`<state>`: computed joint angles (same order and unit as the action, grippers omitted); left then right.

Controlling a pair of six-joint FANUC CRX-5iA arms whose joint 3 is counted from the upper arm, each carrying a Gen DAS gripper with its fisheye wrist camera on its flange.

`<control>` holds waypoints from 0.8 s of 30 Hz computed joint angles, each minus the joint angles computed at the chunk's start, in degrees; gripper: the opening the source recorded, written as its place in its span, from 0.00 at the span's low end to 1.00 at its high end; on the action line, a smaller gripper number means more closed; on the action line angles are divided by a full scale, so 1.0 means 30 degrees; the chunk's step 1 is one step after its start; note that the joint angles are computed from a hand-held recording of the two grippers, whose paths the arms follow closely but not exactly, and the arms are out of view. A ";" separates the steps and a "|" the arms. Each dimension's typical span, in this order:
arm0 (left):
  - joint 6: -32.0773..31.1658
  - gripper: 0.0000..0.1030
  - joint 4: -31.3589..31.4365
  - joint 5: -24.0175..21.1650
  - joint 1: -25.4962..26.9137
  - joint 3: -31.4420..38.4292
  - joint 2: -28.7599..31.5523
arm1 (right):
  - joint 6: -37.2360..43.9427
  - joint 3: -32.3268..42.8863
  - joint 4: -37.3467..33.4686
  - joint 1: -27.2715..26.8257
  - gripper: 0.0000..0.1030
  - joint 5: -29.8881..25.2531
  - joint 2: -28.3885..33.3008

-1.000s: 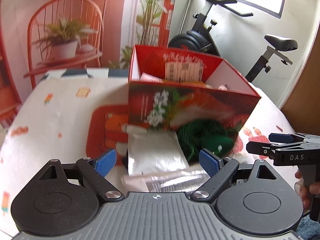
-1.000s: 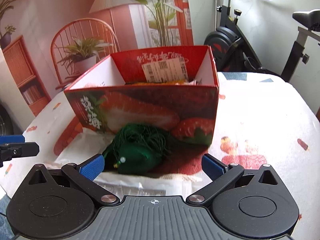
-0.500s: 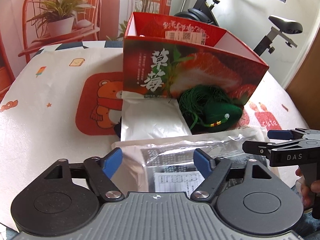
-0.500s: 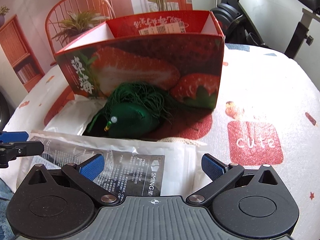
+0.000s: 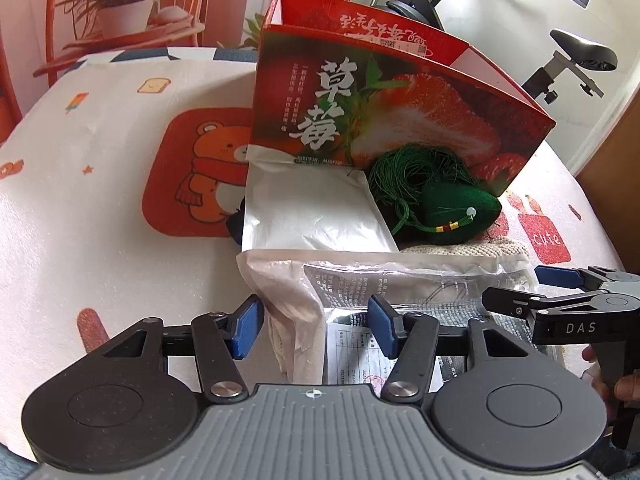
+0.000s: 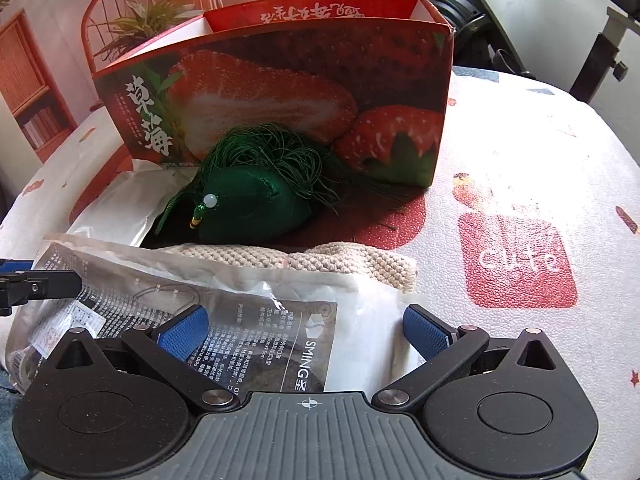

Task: Organize soft objects
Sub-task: 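Move both tools down to the clear plastic bag and close on it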

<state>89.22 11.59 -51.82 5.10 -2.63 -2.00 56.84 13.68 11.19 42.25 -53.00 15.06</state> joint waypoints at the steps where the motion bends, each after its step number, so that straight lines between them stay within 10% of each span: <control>1: -0.0069 0.58 0.0161 0.0088 0.0030 -0.0115 -0.0016 | -0.0149 -0.0090 0.0086 0.0010 1.00 0.0085 -0.0011; 24: -0.0912 0.57 0.1727 0.1104 0.0419 -0.1492 -0.0403 | -0.1659 -0.1817 0.0948 0.0034 1.00 0.1898 -0.0751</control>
<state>86.48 16.77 -48.51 6.36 -7.10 -3.21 51.86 8.22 14.04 42.35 -47.31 12.81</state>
